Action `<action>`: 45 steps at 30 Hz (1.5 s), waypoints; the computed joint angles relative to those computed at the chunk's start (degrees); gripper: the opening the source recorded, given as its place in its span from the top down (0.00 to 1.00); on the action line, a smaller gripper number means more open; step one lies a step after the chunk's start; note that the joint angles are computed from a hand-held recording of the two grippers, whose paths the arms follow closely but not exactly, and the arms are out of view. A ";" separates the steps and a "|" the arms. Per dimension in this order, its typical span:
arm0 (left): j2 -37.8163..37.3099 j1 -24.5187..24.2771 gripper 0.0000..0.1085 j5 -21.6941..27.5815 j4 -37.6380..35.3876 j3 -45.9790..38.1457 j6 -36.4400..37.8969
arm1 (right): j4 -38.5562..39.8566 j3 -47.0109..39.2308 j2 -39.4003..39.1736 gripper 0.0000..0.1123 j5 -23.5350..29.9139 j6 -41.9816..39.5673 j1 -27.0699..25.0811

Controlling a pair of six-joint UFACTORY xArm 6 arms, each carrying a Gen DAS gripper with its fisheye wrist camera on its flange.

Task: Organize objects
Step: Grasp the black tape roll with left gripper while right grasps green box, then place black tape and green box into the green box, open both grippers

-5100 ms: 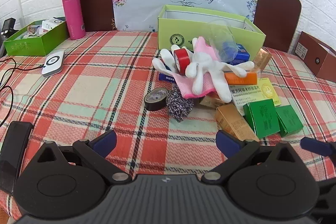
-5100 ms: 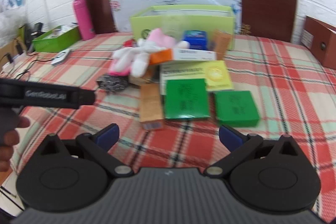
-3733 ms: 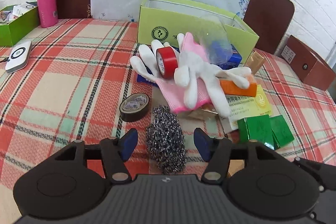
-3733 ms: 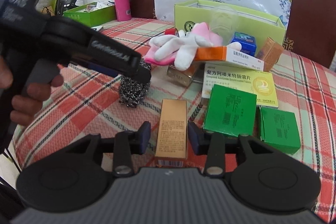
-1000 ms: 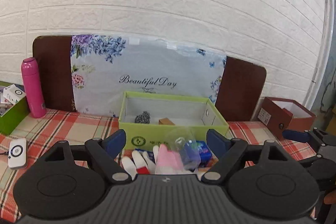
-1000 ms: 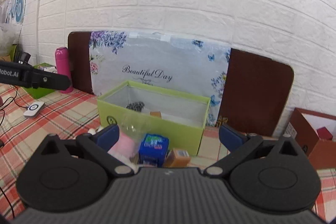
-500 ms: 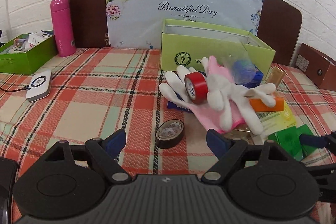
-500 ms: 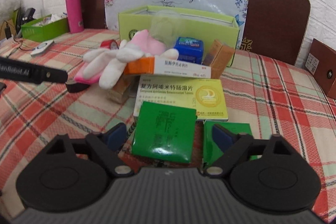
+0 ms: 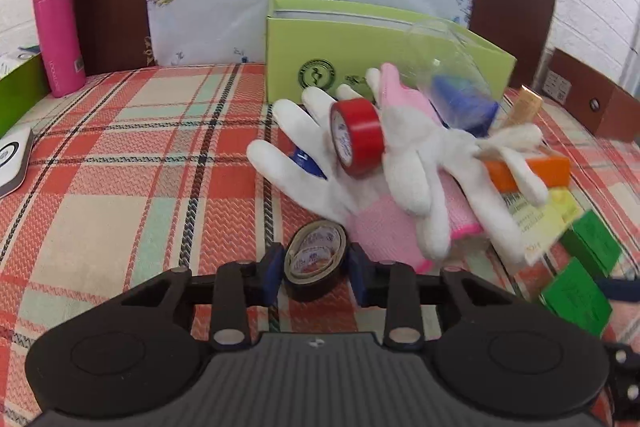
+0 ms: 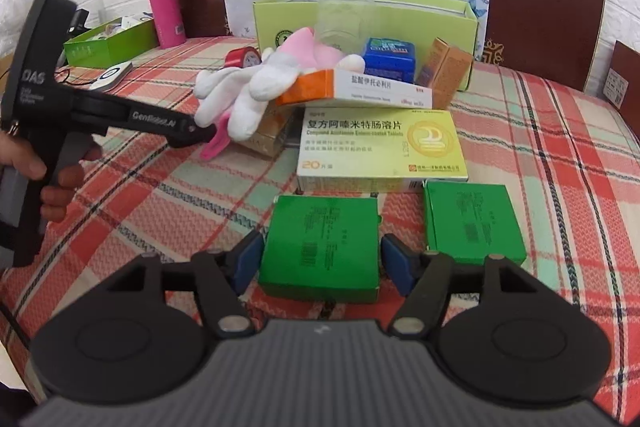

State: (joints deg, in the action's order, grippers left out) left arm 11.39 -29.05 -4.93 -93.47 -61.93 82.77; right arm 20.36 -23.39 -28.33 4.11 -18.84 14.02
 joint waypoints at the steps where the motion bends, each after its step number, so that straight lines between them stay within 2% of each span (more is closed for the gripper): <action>1: -1.44 -0.09 0.69 0.62 4.94 2.34 -5.34 | -0.21 0.08 -0.15 0.41 0.09 0.04 -0.04; 3: -5.00 -0.11 0.69 2.77 10.60 6.72 -12.19 | -0.70 0.49 -0.71 0.41 0.05 0.36 -0.06; 5: -8.01 -0.97 0.69 3.68 10.68 9.98 -12.89 | 0.52 0.75 -1.26 0.41 0.47 -0.67 0.06; 8: -9.60 -3.64 0.67 0.31 8.57 12.02 -10.28 | 0.93 0.89 -1.19 0.40 1.01 -1.33 0.15; 9: -9.55 -4.04 0.65 -0.54 11.17 12.57 -12.65 | 0.84 0.92 -1.08 0.40 1.04 -1.40 0.20; 11: -9.46 -4.06 0.47 -0.87 14.32 12.99 -16.10 | 1.25 1.07 -1.00 0.40 0.62 -1.66 0.51; 12: -9.10 -4.03 0.46 -1.14 15.03 12.71 -17.06 | 2.37 1.04 -1.04 0.40 0.57 -2.63 0.75; 14: -8.77 -3.51 0.46 -1.31 21.60 13.37 -23.51 | 3.01 1.04 -0.80 0.39 -0.04 -3.17 1.01; 16: -8.12 -3.26 0.46 -1.52 22.86 12.96 -24.80 | 1.79 0.76 -0.32 0.39 0.28 -1.75 0.83; 18: -8.17 -2.79 0.49 -0.24 24.16 12.96 -25.98 | 1.90 0.73 -0.07 0.39 0.08 -1.33 0.95; 20: -8.43 -2.80 0.62 1.09 21.39 12.50 -22.70 | 1.59 0.62 0.13 0.40 0.17 -1.40 0.87; 21: -8.58 -2.89 0.63 0.89 22.85 12.89 -23.78 | 0.59 0.73 0.12 0.46 0.00 -0.76 0.72; 23: -9.13 -2.78 0.69 1.07 26.42 13.90 -26.57 | 3.07 0.43 -0.05 0.46 0.71 -3.21 0.82; 25: -10.28 -2.23 0.69 2.66 28.09 14.69 -28.23 | 4.98 0.13 -0.72 0.47 2.22 -5.05 0.74; 27: -11.84 -2.01 0.69 4.59 25.15 14.80 -25.23 | 11.24 -0.52 -2.20 0.47 4.92 -10.44 0.78; 31: -14.91 -2.33 0.69 5.02 21.97 14.29 -18.09 | 23.03 -3.64 -4.76 0.47 10.82 -21.78 -0.87; 38: -14.78 -2.05 0.69 5.01 5.19 3.52 1.79 | 33.12 -15.01 -0.73 0.47 11.77 -33.76 -4.54; 43: -10.45 -1.15 0.69 6.15 4.04 -5.71 2.09 | 34.55 -25.23 7.34 0.47 8.73 -38.12 -5.84; 45: -7.52 -1.14 0.69 5.79 6.54 -9.60 -0.43 | 33.68 -29.47 11.37 0.47 7.38 -38.02 -6.15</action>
